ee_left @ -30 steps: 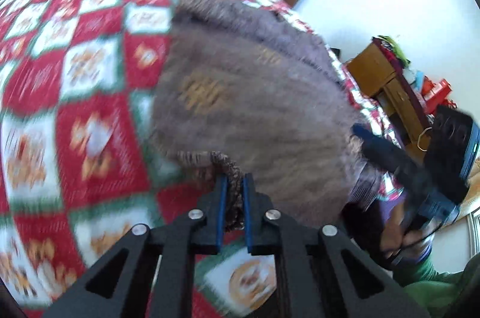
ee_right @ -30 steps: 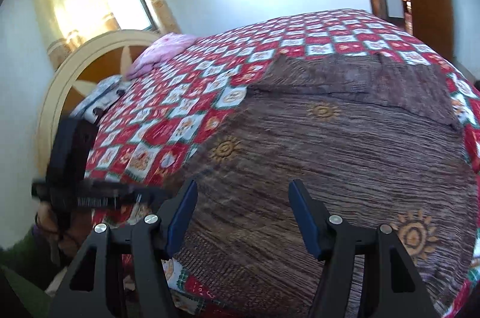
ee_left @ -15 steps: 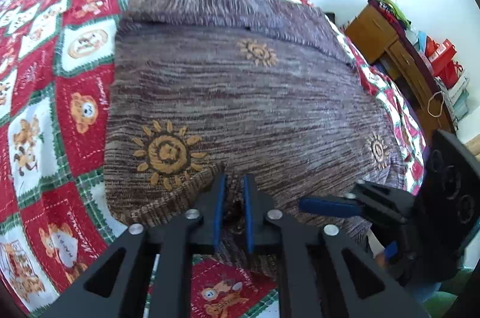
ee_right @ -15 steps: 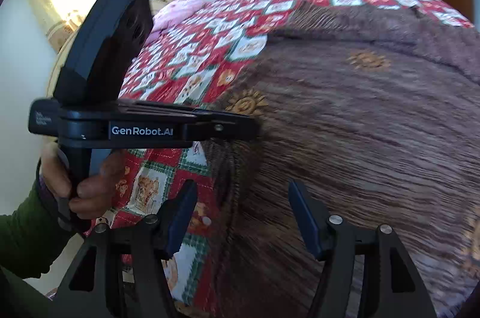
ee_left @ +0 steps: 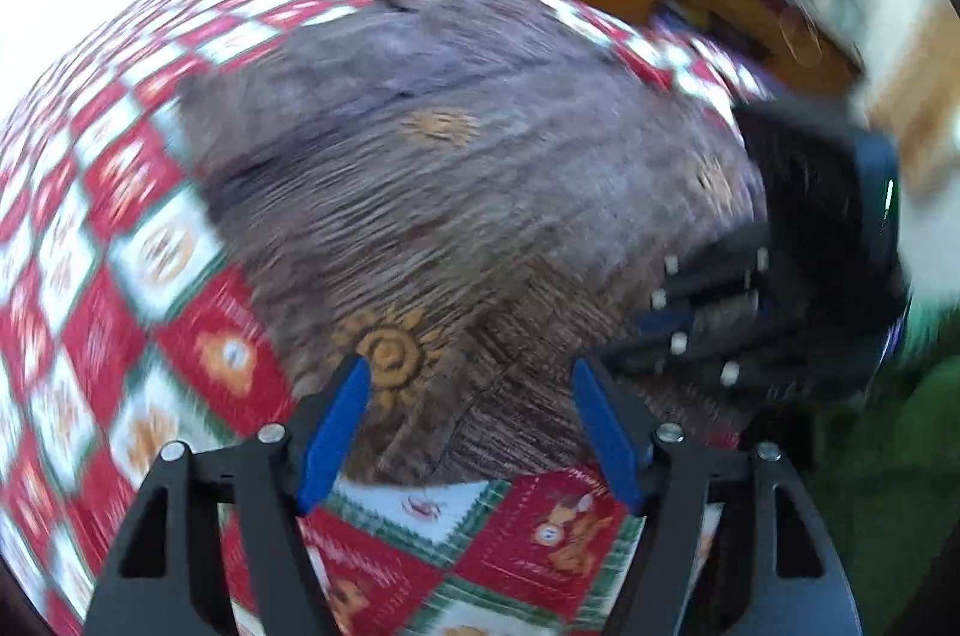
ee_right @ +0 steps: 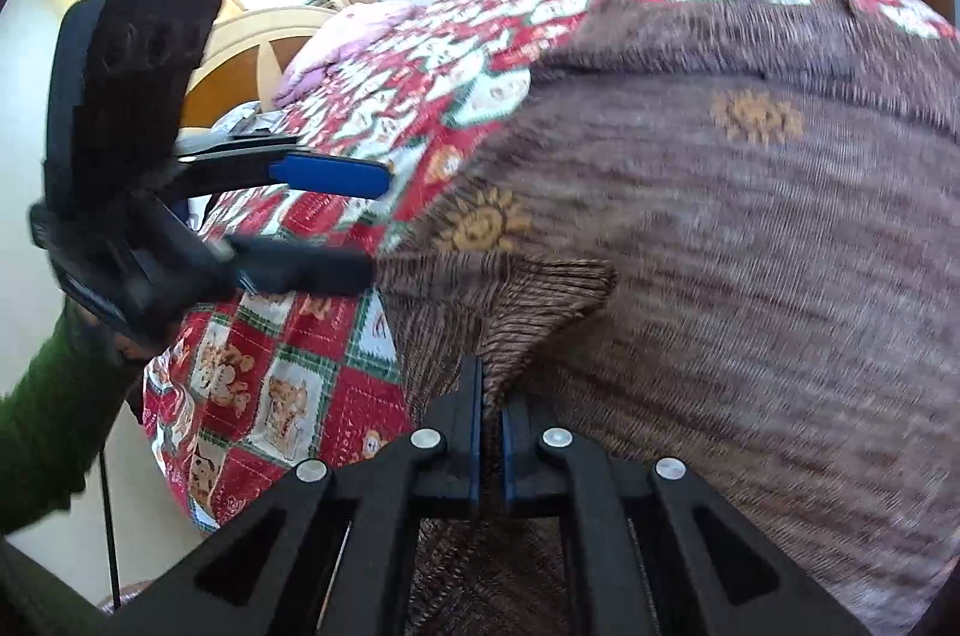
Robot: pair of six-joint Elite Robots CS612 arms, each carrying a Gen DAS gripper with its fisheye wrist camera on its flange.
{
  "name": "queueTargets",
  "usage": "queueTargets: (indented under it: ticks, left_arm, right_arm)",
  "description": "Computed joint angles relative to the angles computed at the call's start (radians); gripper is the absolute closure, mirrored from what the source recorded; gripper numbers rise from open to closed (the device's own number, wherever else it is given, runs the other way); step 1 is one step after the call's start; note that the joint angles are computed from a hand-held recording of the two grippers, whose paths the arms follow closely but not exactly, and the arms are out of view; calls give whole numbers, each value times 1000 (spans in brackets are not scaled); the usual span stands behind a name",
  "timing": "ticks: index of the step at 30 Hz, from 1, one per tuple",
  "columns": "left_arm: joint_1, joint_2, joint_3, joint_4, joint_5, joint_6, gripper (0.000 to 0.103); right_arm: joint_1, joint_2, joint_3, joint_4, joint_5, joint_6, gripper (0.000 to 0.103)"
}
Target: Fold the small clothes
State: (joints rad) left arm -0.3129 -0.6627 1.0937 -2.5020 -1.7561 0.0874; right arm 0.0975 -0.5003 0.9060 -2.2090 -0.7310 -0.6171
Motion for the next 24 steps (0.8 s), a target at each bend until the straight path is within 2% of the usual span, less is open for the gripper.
queueTargets:
  ticks: [4, 7, 8, 11, 13, 16, 17, 19, 21, 24]
  left_arm:
    - [2, 39, -75, 74, -58, 154, 31]
    - [15, 80, -144, 148, -165, 239, 31]
    - [15, 87, -157, 167, -178, 266, 31]
    - [14, 93, -180, 217, -220, 370, 31]
    - [11, 93, -190, 245, -225, 431, 31]
    - [1, 96, -201, 257, -165, 497, 31]
    - [-2, 101, -211, 270, -142, 505, 31]
    - [-5, 118, -242, 330, -107, 515, 31]
    - [-5, 129, -256, 357, -86, 507, 31]
    - [6, 138, -263, 344, -144, 460, 28]
  right_arm:
    - [-3, -1, -10, -38, -30, -19, 98]
    - [-15, -3, -17, -41, 10, -26, 99]
    - [-19, -4, -19, -35, 27, -42, 99]
    - [-27, -12, -28, 17, 75, -141, 99]
    - [-27, -21, -26, 39, 90, -204, 99]
    - [-28, -20, -58, 159, 136, -316, 99]
    - [-26, -23, -54, 147, 128, -318, 99]
    - [-21, -21, -51, 77, 77, -268, 99]
    - [-24, -3, -74, 58, 52, -180, 99]
    - [-38, 14, -80, 4, 35, -34, 98]
